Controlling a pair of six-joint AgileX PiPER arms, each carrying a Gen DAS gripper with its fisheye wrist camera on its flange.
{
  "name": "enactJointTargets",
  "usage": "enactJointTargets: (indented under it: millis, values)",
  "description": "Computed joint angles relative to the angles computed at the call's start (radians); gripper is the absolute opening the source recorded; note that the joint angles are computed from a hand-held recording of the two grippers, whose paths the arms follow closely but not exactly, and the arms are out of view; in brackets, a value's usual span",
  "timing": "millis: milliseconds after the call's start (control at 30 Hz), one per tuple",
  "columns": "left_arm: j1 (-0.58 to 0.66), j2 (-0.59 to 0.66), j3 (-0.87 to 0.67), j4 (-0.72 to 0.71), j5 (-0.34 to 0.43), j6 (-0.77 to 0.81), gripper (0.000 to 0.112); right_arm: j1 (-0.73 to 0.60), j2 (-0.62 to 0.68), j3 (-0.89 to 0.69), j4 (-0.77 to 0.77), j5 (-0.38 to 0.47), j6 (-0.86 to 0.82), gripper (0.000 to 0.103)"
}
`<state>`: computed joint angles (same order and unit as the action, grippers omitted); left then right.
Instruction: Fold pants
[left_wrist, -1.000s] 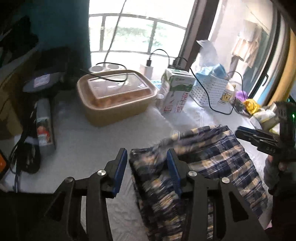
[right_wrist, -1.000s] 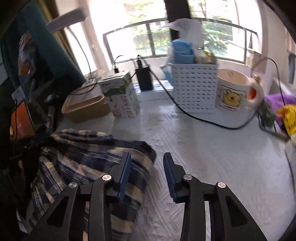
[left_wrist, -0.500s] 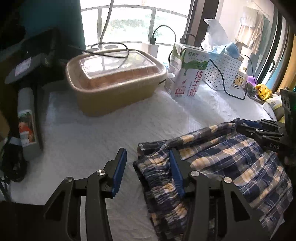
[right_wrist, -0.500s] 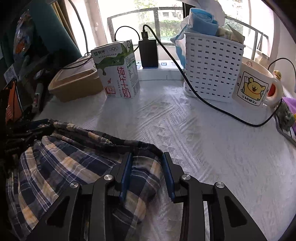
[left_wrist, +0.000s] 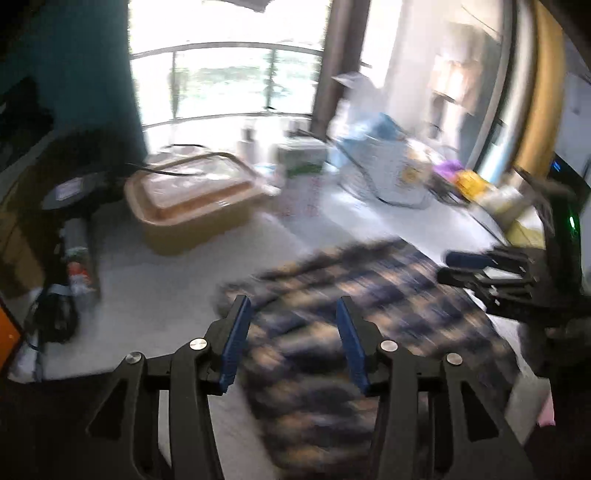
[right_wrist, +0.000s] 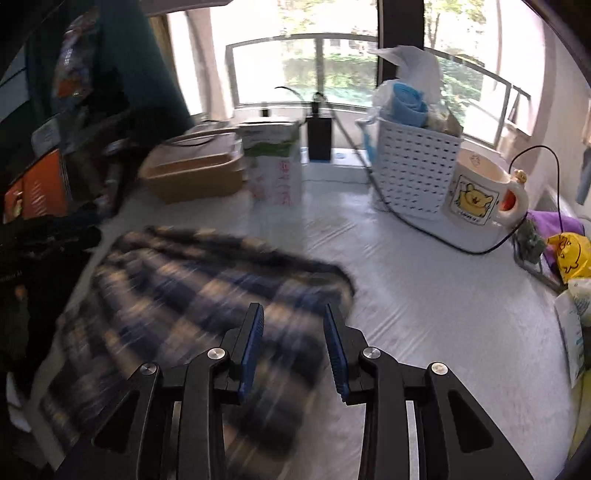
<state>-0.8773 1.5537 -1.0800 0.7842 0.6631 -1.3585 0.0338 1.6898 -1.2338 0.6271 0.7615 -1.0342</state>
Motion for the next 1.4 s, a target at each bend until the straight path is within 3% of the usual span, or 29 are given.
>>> enactJointTargets:
  millis: [67,167,267,367,433,633,767,833,900,1033,1267,1400]
  values:
    - [-0.038,0.023,-0.008,-0.018,-0.001,-0.006,0.048,-0.016,-0.033,0.037,0.034,0.046,-0.038,0.035]
    - [-0.07,0.066,0.001,-0.039,0.001,-0.035,0.048,-0.024,-0.079,0.113,0.052,0.043,-0.095,0.035]
    - [-0.068,0.078,0.043,-0.049,-0.059,-0.055,0.048,-0.027,-0.101,0.195,0.047,0.012,-0.124,0.035]
    - [-0.07,0.087,0.075,-0.009,-0.096,-0.096,0.048,-0.022,-0.093,0.274,0.041,-0.075,-0.181,0.035]
    - [-0.083,0.088,0.079,0.017,-0.088,-0.127,0.048,-0.056,-0.099,0.293,0.093,-0.066,-0.253,0.035]
    - [-0.12,0.066,0.1,0.044,-0.052,-0.185,0.048,-0.139,-0.124,0.297,0.056,-0.044,-0.279,0.035]
    - [-0.159,0.045,0.073,0.036,0.045,-0.201,0.048,-0.226,-0.143,0.291,0.03,-0.016,-0.266,0.035]
    - [-0.171,0.014,0.088,0.06,0.033,-0.233,0.048,-0.262,-0.176,0.292,0.043,0.008,-0.277,0.035]
    - [-0.186,-0.003,0.086,0.085,0.026,-0.244,0.048,-0.305,-0.213,0.29,0.105,0.085,-0.336,0.035]
    - [-0.192,0.045,0.045,0.043,0.02,-0.189,0.048,-0.293,-0.281,0.323,0.188,0.187,-0.41,0.035]
    - [-0.192,0.083,0.089,0.027,-0.023,-0.23,0.048,-0.192,-0.272,0.459,0.122,0.068,-0.404,0.035]
    - [-0.197,0.089,0.089,0.041,-0.023,-0.24,0.048,-0.246,-0.305,0.492,0.126,0.098,-0.468,0.035]
